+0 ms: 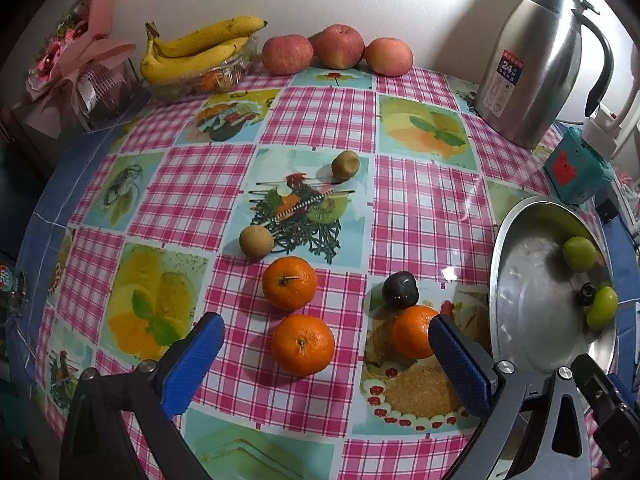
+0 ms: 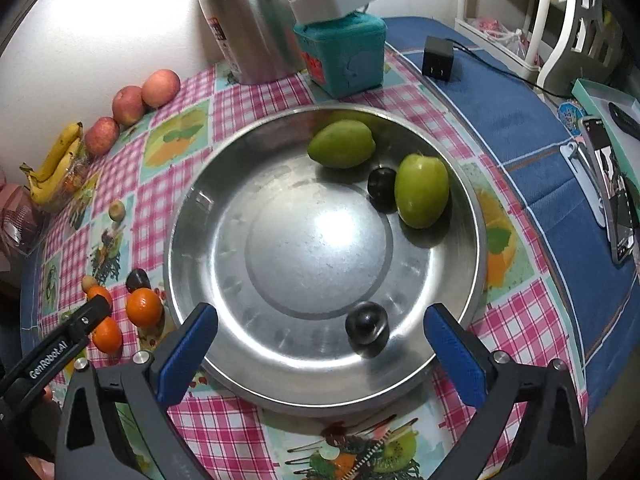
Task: Organize fruits
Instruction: 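Withdraw both tools from the basin toward the oranges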
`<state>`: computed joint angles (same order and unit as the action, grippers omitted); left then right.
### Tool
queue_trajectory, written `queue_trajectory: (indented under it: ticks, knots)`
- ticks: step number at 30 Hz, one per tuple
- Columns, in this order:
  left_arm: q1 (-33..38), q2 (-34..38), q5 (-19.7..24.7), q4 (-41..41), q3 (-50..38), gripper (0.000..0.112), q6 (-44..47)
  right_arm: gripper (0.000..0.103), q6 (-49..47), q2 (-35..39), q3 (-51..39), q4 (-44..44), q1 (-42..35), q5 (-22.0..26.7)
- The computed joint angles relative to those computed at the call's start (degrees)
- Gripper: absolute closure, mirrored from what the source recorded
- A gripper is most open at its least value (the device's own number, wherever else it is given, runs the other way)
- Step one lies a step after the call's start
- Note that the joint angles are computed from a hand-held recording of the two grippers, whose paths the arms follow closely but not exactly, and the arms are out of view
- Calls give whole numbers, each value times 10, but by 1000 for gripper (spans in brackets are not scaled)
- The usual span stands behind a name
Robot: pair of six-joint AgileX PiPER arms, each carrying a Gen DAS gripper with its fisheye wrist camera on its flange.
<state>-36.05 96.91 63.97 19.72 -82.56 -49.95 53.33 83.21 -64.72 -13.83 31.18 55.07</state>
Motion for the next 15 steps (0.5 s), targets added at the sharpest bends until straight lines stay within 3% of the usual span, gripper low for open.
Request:
queue_trajectory:
  ticks: [15]
  knots:
    - [-12, -11, -11, 43, 12, 9, -7, 1, 16, -7, 8, -25, 15, -25]
